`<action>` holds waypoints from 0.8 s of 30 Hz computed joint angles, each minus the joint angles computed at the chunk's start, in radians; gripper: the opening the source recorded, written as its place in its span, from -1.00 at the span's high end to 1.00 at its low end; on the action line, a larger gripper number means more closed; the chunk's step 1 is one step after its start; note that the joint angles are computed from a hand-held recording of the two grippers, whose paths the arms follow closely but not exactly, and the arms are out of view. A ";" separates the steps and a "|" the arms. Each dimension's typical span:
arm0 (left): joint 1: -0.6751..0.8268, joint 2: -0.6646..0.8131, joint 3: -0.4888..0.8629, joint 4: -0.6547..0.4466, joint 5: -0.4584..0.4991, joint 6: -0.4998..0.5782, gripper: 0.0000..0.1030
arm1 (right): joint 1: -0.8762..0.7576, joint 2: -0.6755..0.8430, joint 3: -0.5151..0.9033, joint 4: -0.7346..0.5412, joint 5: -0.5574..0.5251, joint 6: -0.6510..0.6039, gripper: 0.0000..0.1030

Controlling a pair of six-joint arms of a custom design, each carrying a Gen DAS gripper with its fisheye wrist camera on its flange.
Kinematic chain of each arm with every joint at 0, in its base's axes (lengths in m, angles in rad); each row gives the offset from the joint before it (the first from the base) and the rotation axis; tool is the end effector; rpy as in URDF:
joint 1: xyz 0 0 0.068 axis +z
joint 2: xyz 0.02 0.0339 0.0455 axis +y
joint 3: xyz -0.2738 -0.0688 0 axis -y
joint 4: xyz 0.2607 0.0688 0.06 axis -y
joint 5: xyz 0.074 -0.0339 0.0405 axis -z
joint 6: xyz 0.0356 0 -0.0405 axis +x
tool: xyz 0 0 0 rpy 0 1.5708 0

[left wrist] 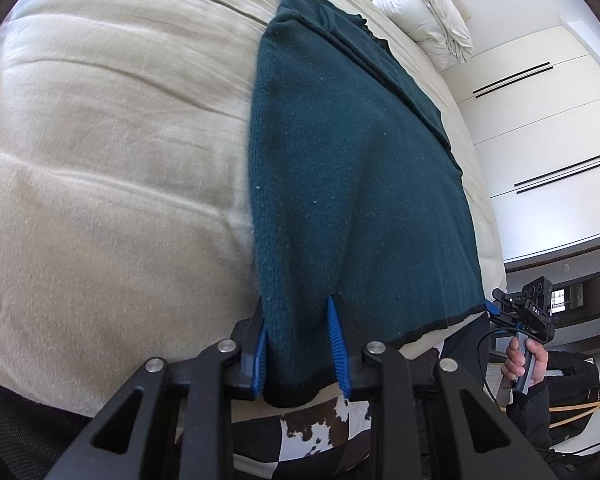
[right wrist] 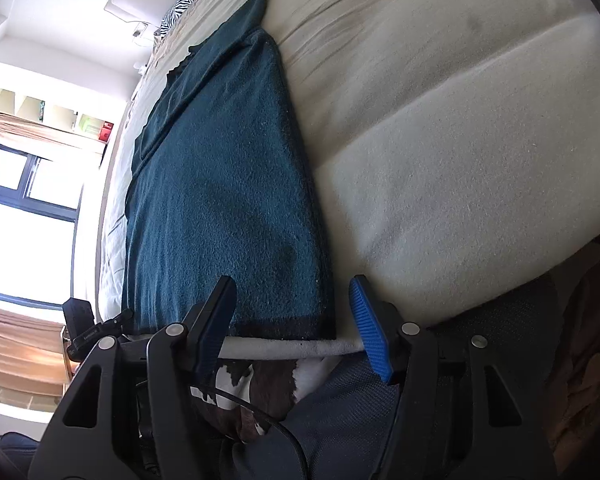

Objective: Fold small clothes
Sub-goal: 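Grasp the sweater hem with both tools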

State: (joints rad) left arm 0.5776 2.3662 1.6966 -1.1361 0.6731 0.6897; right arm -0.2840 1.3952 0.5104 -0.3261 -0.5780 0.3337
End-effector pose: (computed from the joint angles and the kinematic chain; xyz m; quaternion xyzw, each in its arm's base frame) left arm 0.3753 0.2181 0.0914 0.0139 0.9381 -0.3298 0.1050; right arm 0.2169 -0.0431 0.1222 0.2381 0.9139 0.2846 0.1645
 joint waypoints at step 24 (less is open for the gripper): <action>0.013 -0.036 -0.022 -0.020 -0.005 0.054 0.84 | 0.026 0.003 0.005 -0.004 -0.003 -0.004 0.88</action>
